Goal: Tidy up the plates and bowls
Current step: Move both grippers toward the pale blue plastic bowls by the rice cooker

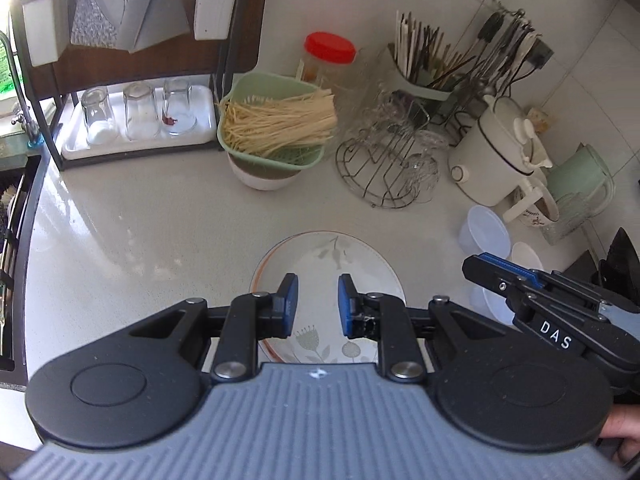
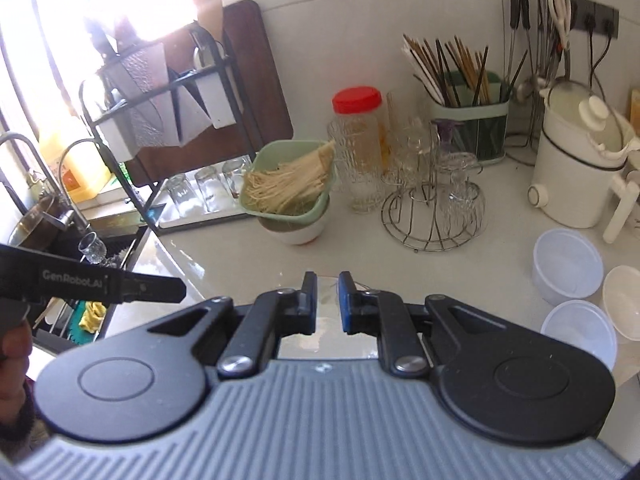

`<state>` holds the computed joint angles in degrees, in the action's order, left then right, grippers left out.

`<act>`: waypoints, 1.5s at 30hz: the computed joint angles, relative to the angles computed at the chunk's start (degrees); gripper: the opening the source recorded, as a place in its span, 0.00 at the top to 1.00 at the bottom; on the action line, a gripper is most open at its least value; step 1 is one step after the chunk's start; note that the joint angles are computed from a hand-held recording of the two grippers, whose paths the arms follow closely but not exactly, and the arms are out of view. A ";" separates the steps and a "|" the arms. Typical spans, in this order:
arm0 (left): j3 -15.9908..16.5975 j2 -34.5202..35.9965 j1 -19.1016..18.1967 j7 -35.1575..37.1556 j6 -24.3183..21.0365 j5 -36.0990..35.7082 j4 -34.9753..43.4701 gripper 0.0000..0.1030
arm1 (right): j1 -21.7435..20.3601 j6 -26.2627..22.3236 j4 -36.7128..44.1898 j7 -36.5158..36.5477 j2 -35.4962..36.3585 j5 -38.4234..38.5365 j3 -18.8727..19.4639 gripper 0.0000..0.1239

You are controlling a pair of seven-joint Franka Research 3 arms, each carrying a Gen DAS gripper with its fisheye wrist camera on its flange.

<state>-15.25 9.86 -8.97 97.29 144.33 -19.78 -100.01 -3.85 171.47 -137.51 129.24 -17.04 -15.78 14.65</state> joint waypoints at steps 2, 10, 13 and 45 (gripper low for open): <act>0.09 -1.59 0.19 1.25 1.13 -0.08 -1.69 0.77 | 0.48 -0.61 -0.39 0.43 -1.01 0.50 0.13 0.88; 1.09 -6.14 0.34 7.52 4.24 -6.56 -5.68 0.72 | -1.61 -1.68 -2.53 5.34 -5.79 -0.05 4.73 0.88; 1.27 -5.74 -0.18 9.06 3.06 -9.39 -5.73 0.71 | -2.20 -2.35 -3.40 6.13 -6.93 -0.81 5.66 0.88; -5.19 26.11 -14.46 -11.03 -6.31 13.31 32.26 0.50 | -13.43 -2.49 -15.12 -9.70 -13.52 8.75 -5.39 0.87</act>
<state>-20.44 35.97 -23.43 86.26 138.02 -6.47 -67.76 -17.29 168.97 -152.63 119.54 -30.56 -7.03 9.25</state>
